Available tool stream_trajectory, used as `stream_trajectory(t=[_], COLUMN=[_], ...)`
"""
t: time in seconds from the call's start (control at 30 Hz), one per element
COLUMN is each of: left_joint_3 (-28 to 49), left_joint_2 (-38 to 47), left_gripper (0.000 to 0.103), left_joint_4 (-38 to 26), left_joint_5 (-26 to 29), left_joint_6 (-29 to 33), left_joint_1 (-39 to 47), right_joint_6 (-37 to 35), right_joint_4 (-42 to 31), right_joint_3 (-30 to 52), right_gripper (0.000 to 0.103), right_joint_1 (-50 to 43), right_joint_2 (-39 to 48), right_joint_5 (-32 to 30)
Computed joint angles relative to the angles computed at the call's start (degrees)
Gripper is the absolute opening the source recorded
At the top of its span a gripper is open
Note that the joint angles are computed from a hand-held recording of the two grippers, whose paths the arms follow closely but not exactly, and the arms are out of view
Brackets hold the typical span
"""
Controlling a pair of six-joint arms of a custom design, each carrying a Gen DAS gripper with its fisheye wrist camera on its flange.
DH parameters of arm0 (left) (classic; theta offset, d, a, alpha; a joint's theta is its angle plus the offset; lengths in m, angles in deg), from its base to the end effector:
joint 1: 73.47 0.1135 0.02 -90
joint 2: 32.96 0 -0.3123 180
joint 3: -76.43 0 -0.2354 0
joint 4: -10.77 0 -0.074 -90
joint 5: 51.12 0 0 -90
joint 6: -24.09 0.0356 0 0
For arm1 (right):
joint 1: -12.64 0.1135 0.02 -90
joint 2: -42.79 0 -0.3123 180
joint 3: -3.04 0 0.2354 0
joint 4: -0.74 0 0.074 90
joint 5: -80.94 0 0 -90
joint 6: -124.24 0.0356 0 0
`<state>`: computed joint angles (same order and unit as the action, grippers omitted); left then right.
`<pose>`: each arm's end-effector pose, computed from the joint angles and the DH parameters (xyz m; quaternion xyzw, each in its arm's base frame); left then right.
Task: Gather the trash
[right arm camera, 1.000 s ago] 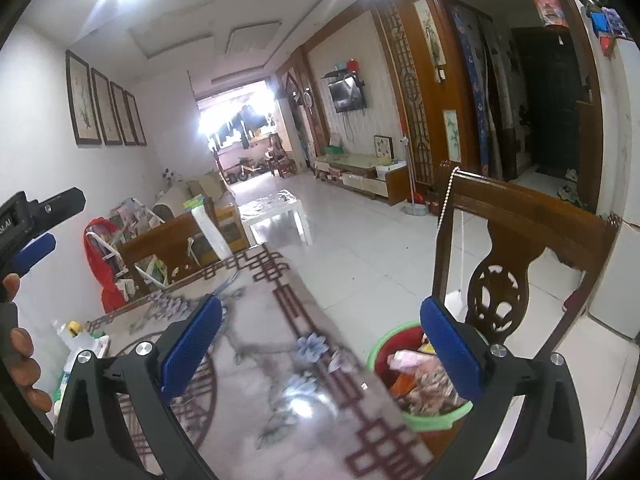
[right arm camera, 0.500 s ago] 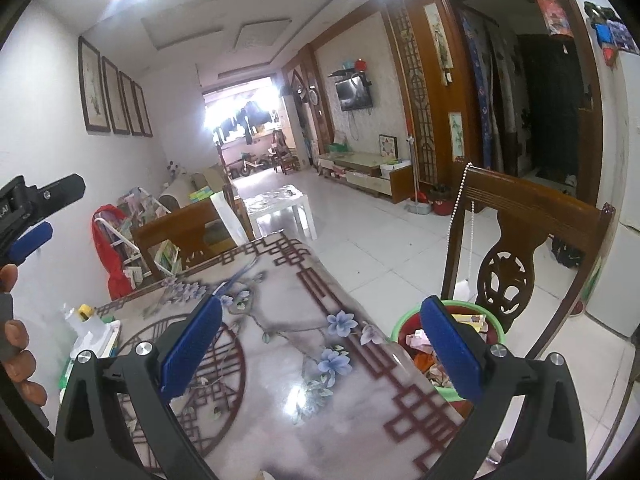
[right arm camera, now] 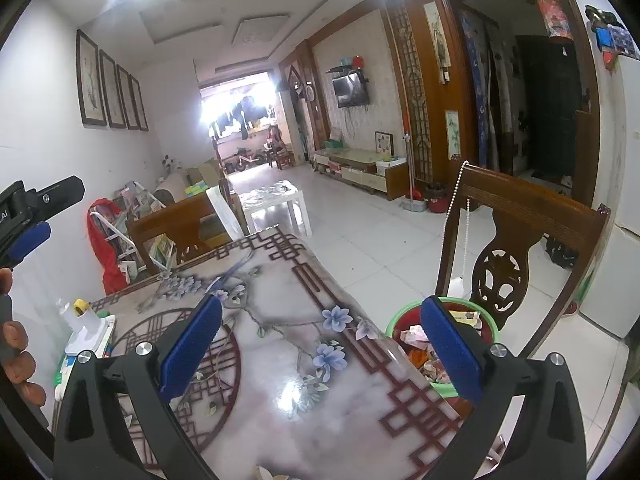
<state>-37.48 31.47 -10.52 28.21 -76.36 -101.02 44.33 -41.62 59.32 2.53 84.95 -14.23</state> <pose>0.2009 -0.0974 0.3654 0.0680 0.8127 -0.1149 0.5672 0.1120 -0.0167 0.3288 0.1276 0.8481 0.0386 0.5127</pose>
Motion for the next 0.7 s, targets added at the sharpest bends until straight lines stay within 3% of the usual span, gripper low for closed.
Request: stream_trajectory(t=[0.7], left_joint_3=[-0.5], left_joint_2=[1.6], left_gripper=[0.098], left_joint_4=[0.7], left_joint_5=[-0.5], left_joint_6=[-0.4], left_joint_1=[1.1], right_joint_6=[-0.1], right_joint_4=[1.3], right_joint_3=[-0.8], right_gripper=[0.096], right_joint_1=[0.4], right_joint_2=[2.9], right_joint_5=[0.1])
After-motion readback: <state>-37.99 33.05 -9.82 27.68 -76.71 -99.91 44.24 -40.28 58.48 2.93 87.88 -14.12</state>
